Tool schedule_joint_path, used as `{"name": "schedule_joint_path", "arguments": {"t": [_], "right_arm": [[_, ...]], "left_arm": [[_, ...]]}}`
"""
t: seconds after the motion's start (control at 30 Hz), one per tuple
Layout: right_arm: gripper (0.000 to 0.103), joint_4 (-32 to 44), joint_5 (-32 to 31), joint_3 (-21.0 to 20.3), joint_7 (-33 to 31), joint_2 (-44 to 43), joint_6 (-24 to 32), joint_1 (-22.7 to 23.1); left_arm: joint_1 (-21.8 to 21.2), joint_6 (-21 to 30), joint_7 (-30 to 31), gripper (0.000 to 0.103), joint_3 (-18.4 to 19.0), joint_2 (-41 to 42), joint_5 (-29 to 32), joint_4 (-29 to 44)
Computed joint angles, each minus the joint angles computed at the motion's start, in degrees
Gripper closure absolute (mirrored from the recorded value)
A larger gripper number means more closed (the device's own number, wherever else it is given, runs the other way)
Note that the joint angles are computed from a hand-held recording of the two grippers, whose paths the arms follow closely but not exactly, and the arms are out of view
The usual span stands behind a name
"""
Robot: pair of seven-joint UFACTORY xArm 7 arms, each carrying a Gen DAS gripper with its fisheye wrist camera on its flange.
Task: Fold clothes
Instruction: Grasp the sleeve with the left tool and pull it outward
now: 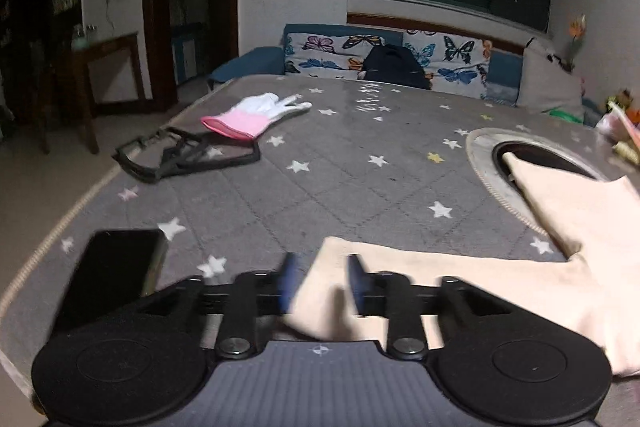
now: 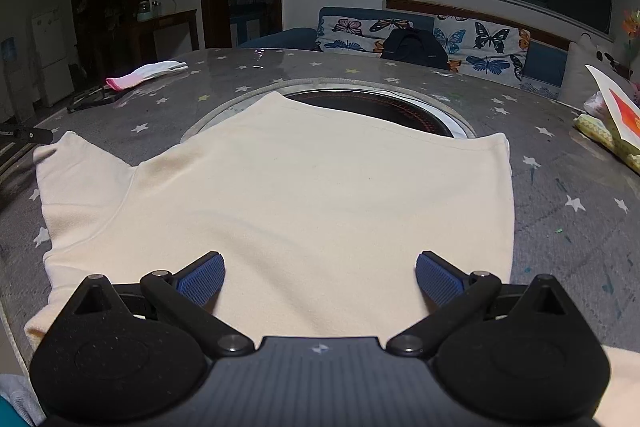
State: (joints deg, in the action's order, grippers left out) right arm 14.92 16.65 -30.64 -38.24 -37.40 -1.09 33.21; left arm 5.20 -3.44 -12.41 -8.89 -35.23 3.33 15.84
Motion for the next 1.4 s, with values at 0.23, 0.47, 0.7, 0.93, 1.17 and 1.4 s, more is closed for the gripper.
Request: {"name": "schedule_joint_path", "arguments": {"t": [0.23, 0.47, 0.7, 0.93, 1.17, 1.4], "right_arm": [[0.0, 0.0, -0.3, 0.6, 0.3, 0.3, 0.1, -0.4], [0.0, -0.3, -0.8, 3.2, -1.2, -2.4, 4.7, -2.7], [0.0, -2.7, -0.5, 8.1, -4.8, -7.9, 7.3, -5.5], [0.0, -0.2, 1.6, 8.0, -5.3, -6.2, 7.4, -0.3], [0.0, -5.4, 1.1, 13.0, -7.2, -11.3, 10.1, -2.1], [0.0, -6.9, 4.3, 10.7, -4.3, -18.9, 14.9, -5.5]], "left_arm": [[1.0, -1.6, -0.2, 0.064, -2.3, 5.7, 0.9, 2.1], [16.7, -3.8, -0.4, 0.103, -17.3, 3.9, 2.9, 2.2], [20.5, -1.1, -1.3, 0.103, -18.8, 2.5, 5.6, 2.3], [1.5, -1.0, 0.3, 0.098, -5.4, 3.2, 5.1, 4.3], [-27.3, -2.5, 10.3, 0.092, 13.7, 6.4, 1.0, 5.9], [-39.3, -4.8, 15.7, 0.092, 18.0, 10.2, -1.1, 6.0]]}}
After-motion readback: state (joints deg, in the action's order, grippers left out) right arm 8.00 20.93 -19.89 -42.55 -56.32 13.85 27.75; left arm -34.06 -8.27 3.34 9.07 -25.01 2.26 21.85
